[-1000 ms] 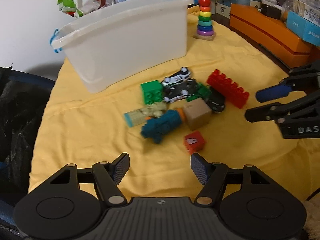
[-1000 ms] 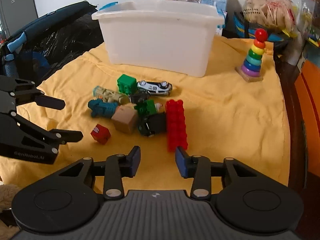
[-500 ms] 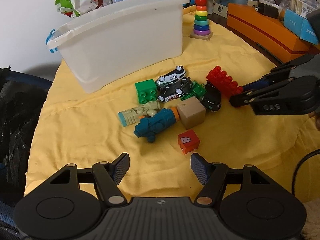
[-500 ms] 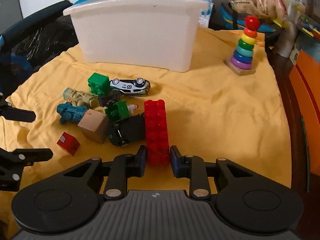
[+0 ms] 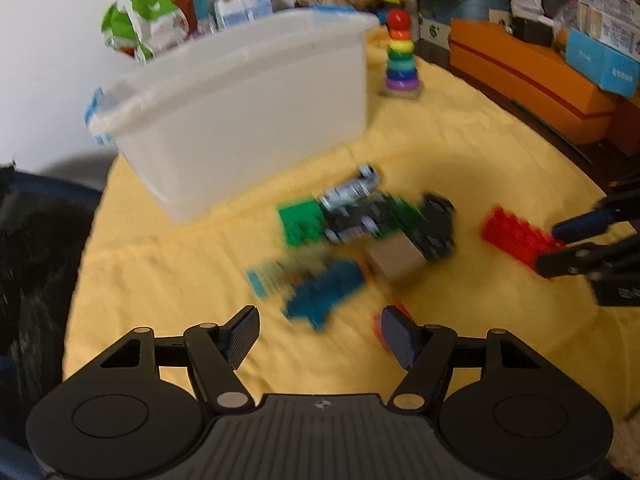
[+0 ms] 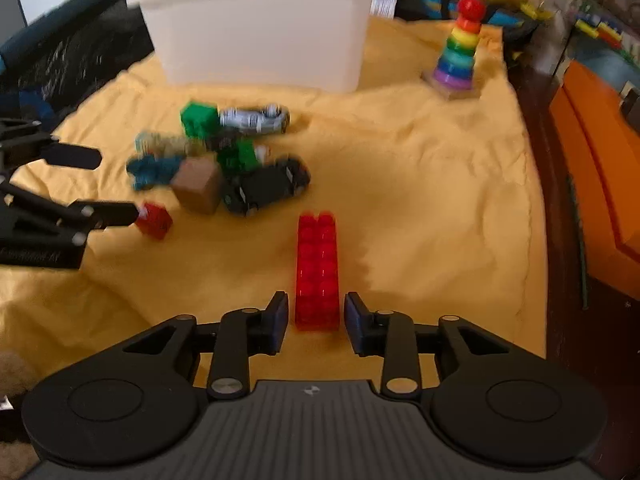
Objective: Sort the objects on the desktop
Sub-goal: 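Return both tools to the pile and grasp the red Duplo brick with the right tool, then grasp the green Duplo brick with the left tool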
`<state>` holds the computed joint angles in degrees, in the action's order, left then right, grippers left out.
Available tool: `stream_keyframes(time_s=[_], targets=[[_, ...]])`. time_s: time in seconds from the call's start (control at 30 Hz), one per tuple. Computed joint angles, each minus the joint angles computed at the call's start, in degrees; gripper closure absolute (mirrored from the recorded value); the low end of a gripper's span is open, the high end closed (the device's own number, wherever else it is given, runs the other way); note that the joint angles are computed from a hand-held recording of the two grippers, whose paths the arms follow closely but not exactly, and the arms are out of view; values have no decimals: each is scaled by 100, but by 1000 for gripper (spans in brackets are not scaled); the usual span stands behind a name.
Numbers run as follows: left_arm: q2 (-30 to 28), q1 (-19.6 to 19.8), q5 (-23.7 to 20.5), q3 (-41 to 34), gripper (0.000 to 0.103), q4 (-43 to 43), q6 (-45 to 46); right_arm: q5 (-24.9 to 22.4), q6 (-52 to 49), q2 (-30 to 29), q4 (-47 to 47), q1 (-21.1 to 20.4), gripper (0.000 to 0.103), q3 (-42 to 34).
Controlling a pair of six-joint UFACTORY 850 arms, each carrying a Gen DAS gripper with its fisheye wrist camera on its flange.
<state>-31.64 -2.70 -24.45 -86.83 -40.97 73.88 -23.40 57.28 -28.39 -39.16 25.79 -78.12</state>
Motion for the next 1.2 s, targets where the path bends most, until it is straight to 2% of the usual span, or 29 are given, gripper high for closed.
stream_keyframes(time_s=[0.1,0.17,0.23,0.3,0.37,0.47,0.5,0.63,0.73,0.77,0.83,1.03,1.2], targets=[[-233,-23,-3,-430,32,-117,235,-112,899,95,-1206,110,68,77],[-446,-65,-3,-755,33,-121,763,-147,957,74,-1254,111,68,51],[-727,-127,-198,-1206,38,423,845,-78,839,60,-992,81,68,52],[-1078,-123,-652,-1776,47,602,1169,-32,779,64,-863,73,68,75],[-1454,-136,-1114,-2403,62,887,1095,-54,848,69,-880,88,68,91],[-2127,-184,-2039,-3548,64,1478,729,-112,1025,85,-929,100,68,121],[-2211,-193,-2200,-3694,64,1524,783,-142,1084,90,-939,103,68,130],[-2200,-207,-2330,-3622,63,1463,1338,-205,1268,117,-923,82,68,174],[-2216,-208,-2148,-3614,81,1384,1092,-145,1334,113,-863,53,68,183],[-2277,-185,-2272,-3747,84,1327,873,-137,1294,105,-829,49,68,169],[-2248,-118,-2402,-3778,85,1053,716,-141,1271,92,-869,61,68,142],[-1505,40,-2007,-2706,85,679,895,-28,1220,56,-1001,74,68,95],[-1028,171,-2267,-2191,85,515,603,36,1095,70,-1130,130,68,69]])
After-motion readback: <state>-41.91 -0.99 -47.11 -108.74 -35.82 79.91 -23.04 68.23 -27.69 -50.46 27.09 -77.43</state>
